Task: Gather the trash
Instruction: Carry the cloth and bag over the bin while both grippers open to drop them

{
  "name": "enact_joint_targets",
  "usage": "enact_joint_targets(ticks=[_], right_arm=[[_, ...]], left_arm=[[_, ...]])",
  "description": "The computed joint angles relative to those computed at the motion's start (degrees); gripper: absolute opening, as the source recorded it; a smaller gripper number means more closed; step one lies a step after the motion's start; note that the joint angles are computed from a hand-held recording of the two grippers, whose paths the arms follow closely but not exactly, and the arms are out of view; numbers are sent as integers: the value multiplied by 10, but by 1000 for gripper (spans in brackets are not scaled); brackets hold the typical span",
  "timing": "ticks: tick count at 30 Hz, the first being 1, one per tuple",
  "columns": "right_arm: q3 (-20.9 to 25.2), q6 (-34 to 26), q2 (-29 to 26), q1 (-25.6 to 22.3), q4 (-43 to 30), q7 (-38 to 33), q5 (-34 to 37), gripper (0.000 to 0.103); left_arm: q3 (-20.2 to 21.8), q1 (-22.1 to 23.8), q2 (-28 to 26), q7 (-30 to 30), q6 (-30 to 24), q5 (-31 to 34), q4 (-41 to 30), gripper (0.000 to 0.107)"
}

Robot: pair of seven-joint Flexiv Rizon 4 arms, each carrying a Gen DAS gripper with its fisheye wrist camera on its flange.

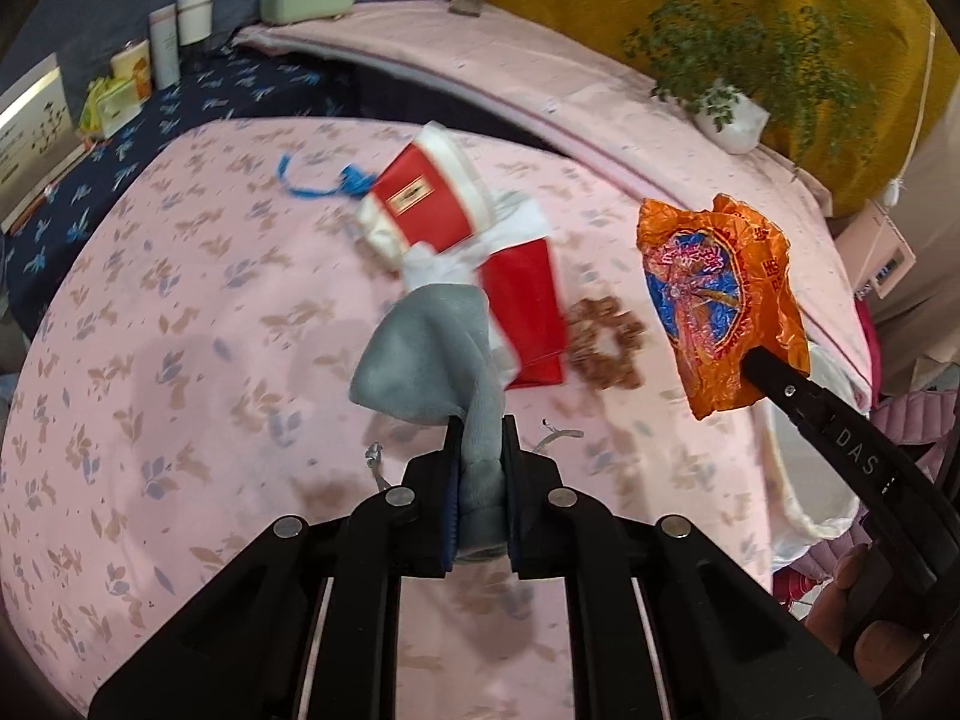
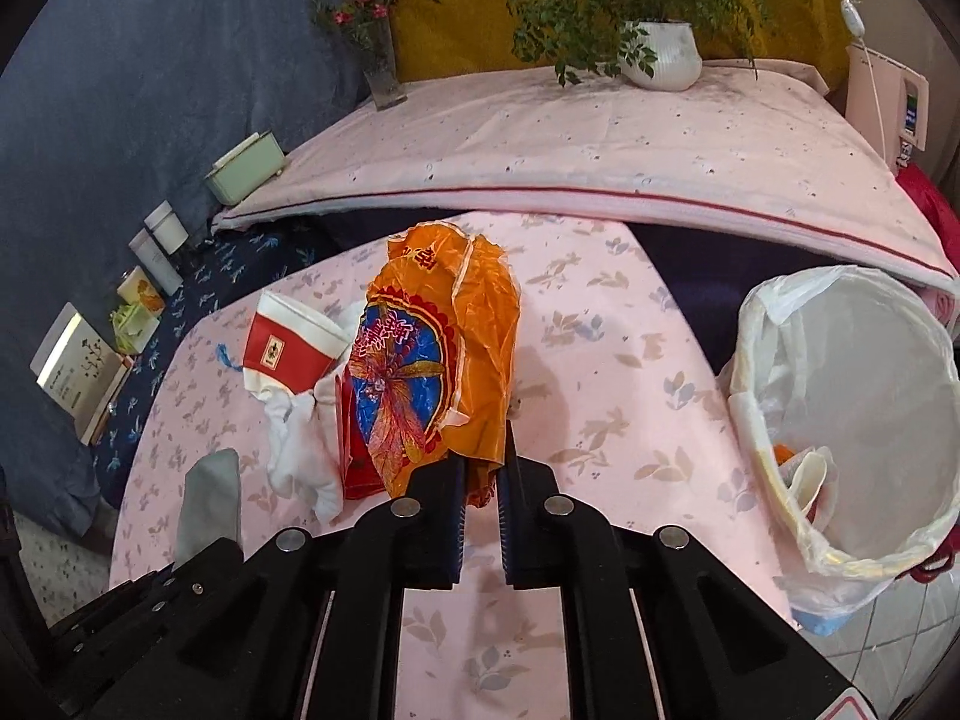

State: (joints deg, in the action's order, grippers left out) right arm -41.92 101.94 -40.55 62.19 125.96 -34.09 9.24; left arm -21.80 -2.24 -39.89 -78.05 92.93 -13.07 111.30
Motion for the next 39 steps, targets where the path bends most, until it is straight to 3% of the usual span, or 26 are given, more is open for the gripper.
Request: enact_joint_targets(ticks=[9,13,18,30,39], right_arm=[[-100,24,26,76,69,-28,41,9],[-127,36,34,93,99,-41,69,9],[-144,54,45,99,139,-50,102,9],[-106,100,65,38,202,-62,153,9],[-49,118,67,-31,213,-69,175,9]], left_arm=[[-62,1,17,19,4,12,-11,11],[-97,5,14,36,1,15,-21,11],[-113,-17,7,53,-8,14,-42,11],[-134,-88,-24,109,-43,0,-97,11],[-92,-165,-51,139,-81,-22,-161,16]])
